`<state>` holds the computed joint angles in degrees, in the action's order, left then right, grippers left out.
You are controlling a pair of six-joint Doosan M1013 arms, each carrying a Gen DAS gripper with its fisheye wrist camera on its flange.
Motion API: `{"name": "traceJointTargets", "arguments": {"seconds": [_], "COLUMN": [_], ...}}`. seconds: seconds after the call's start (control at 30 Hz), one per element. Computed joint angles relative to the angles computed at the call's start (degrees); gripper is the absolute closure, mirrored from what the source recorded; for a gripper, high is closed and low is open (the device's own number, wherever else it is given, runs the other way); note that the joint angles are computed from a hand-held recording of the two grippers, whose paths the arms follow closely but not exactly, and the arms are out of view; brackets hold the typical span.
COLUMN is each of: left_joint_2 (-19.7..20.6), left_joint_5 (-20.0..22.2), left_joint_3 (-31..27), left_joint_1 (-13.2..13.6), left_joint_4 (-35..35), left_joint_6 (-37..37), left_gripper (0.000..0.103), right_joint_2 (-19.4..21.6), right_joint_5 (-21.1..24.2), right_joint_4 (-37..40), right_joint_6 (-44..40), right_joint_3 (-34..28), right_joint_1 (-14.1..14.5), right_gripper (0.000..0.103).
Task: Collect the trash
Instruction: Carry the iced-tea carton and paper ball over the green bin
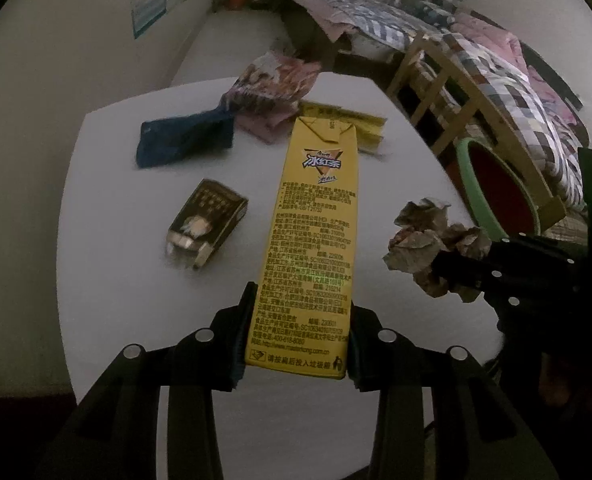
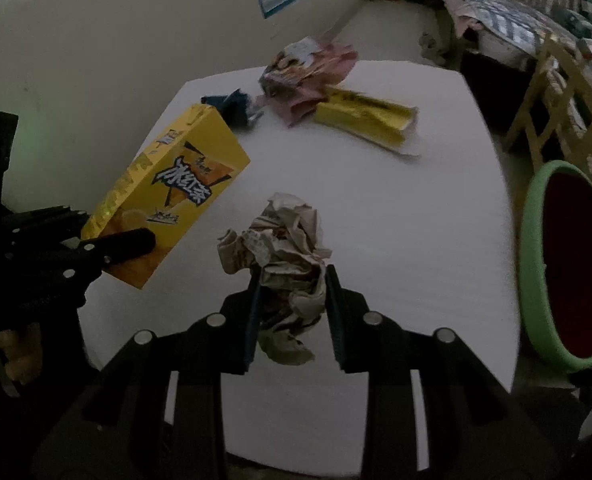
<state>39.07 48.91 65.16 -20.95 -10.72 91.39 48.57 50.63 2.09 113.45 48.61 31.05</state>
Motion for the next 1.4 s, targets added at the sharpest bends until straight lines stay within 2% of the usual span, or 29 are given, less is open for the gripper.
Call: {"name": "traceJointTargets", "arguments": {"seconds": [0.3, 0.6, 0.9, 1.4], "left_joint_2": [0.8, 2.9, 6.9, 16.2], "left_joint_5": [0.1, 1.2, 4.0, 12.5], "left_joint_3": [-2.0, -6.6, -14.7, -32.5], "left_joint_1": [-1.5, -3.4, -5.7, -9.9], "left_joint_4": [-0.3, -1.8, -3.5, -7.6], "left_joint_6": [0.7, 3.1, 5.0, 8.3], "left_gripper": [0.067, 0.067, 0.067, 0.067], "right_joint_2": [-3.8, -7.1, -10.0, -14.6], "right_joint_5": [-3.5, -6.7, -8.8, -10.3], "right_joint_4": [-3.8, -8.0, -12.4, -20.6], "right_joint_6": [5.3, 11.7, 17.7, 28.7], "right_joint_3": [6.2, 11.4, 16.4, 24.2], "right_joint_1": [-1.3, -2.9, -5.2, -9.2], "right_gripper": [0.074, 0.074, 0.074, 0.074]}}
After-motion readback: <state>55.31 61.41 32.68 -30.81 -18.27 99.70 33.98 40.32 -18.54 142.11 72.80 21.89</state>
